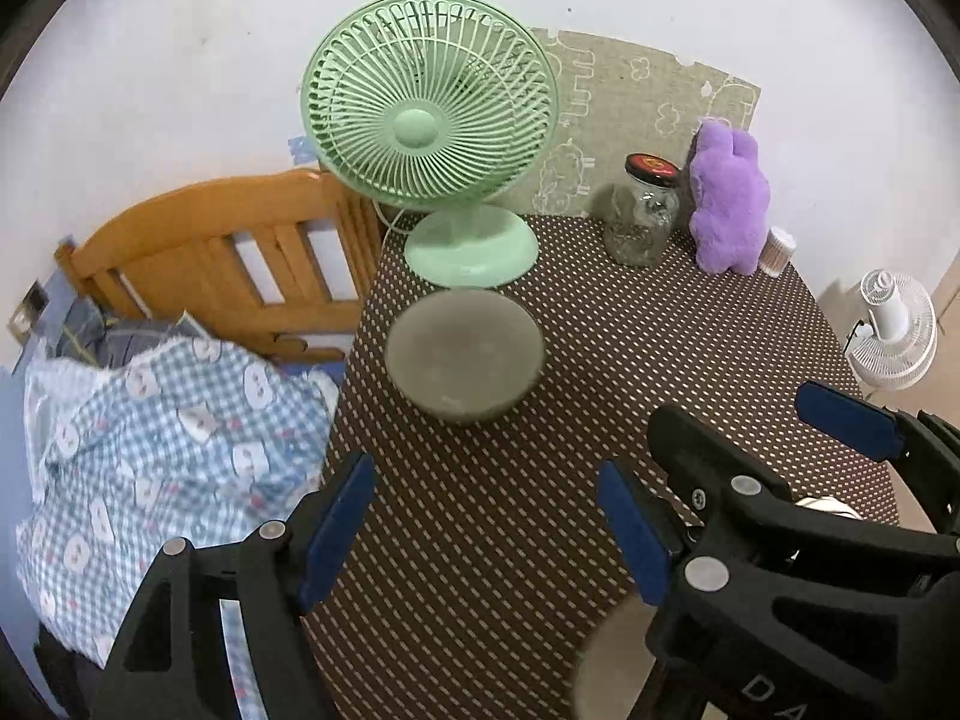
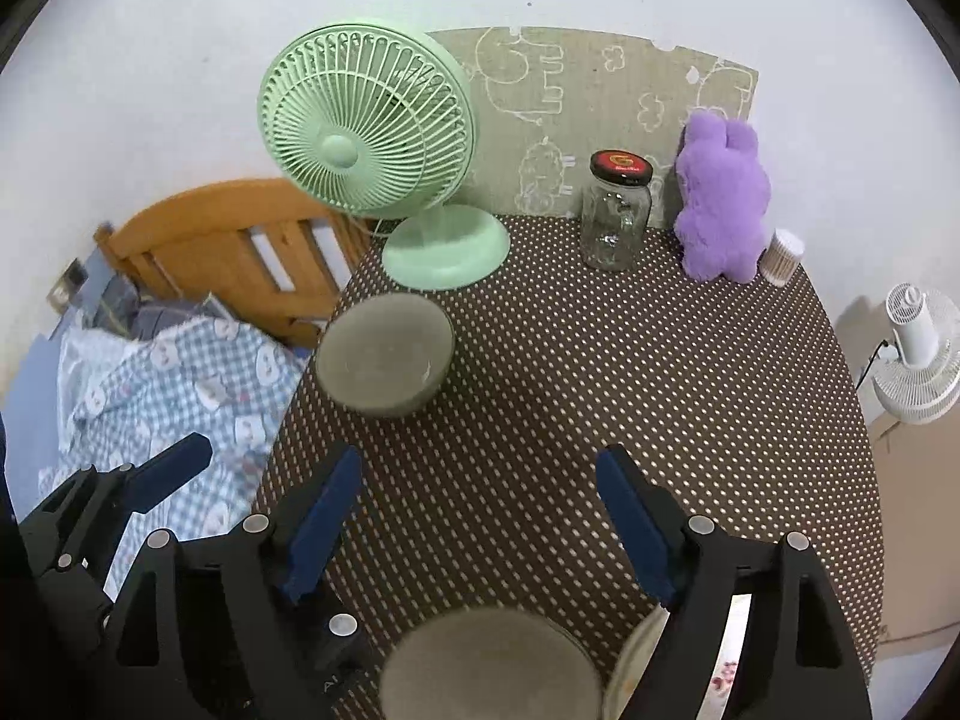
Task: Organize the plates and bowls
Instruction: 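Move both tools to the rim of the other grey-green bowl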
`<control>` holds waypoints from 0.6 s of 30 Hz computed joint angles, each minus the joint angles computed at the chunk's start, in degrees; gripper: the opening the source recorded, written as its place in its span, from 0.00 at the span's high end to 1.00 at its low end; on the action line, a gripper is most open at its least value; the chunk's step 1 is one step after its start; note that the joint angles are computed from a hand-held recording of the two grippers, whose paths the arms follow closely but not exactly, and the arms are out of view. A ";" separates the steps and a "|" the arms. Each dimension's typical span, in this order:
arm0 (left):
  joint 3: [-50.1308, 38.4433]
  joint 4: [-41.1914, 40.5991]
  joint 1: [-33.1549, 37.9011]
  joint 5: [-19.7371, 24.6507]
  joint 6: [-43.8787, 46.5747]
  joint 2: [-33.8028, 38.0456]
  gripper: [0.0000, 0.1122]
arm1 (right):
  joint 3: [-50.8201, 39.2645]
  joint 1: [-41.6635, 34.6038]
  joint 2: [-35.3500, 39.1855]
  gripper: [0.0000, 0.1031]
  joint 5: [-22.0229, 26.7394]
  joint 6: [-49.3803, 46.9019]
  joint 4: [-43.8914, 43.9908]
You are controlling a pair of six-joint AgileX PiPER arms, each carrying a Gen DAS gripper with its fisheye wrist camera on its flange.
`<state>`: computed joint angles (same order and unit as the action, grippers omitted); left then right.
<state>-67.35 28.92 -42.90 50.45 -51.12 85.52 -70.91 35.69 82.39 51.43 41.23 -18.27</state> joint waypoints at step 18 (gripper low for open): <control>-5.25 -8.43 17.70 -13.86 19.44 12.25 0.38 | -17.26 -0.39 22.52 0.19 -2.24 11.83 -7.49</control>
<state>-72.60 20.49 -25.20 36.59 -31.68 97.77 -88.17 35.30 104.91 49.20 53.06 -25.75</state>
